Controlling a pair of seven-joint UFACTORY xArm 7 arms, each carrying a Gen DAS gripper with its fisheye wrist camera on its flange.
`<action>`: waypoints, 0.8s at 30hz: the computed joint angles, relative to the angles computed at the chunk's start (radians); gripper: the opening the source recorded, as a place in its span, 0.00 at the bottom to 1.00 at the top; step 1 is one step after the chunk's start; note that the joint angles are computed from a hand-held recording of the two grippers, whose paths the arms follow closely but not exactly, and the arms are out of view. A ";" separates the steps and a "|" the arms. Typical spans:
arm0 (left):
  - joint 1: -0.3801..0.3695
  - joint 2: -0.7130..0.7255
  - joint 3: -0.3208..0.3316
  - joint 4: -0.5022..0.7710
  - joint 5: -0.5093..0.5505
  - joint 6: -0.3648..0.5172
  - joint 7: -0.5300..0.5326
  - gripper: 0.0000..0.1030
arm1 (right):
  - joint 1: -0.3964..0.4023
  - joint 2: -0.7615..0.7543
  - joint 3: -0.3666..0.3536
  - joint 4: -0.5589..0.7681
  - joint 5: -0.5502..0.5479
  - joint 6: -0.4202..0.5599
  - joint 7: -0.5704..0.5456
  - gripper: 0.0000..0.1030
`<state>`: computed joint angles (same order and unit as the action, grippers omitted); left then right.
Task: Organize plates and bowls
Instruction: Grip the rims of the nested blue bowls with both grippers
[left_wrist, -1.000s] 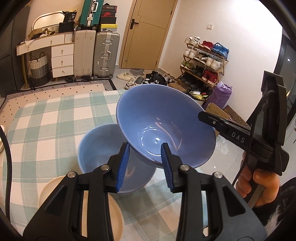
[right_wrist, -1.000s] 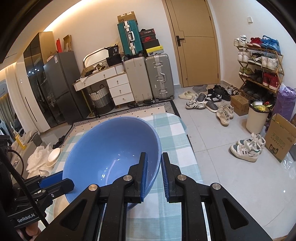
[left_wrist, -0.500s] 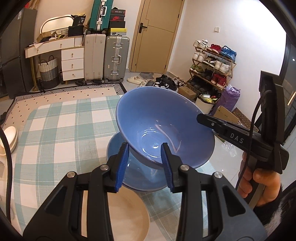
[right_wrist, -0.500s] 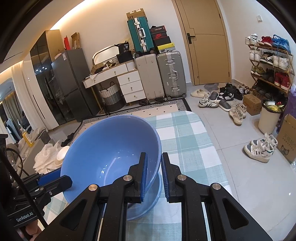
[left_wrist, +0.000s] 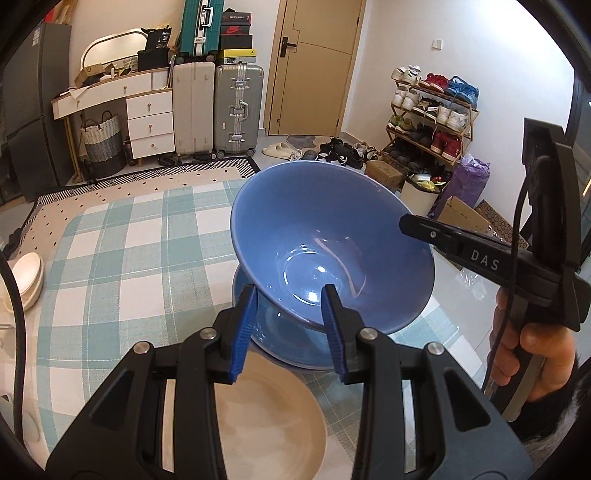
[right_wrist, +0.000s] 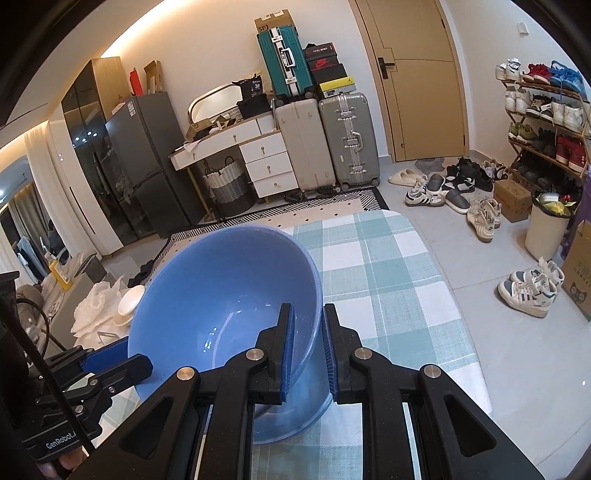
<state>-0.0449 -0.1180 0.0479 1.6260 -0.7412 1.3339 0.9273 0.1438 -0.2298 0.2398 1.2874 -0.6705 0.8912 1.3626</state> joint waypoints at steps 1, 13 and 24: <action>-0.001 -0.001 -0.003 -0.007 0.004 -0.007 0.003 0.31 | 0.000 0.001 -0.001 -0.004 0.000 -0.001 0.002 0.15; -0.024 0.020 -0.031 -0.065 0.044 -0.068 0.029 0.31 | -0.008 -0.018 -0.016 -0.065 0.028 -0.036 0.004 0.15; -0.029 0.055 -0.049 -0.094 0.082 -0.129 0.019 0.31 | -0.014 -0.007 -0.014 -0.082 0.062 -0.060 -0.025 0.15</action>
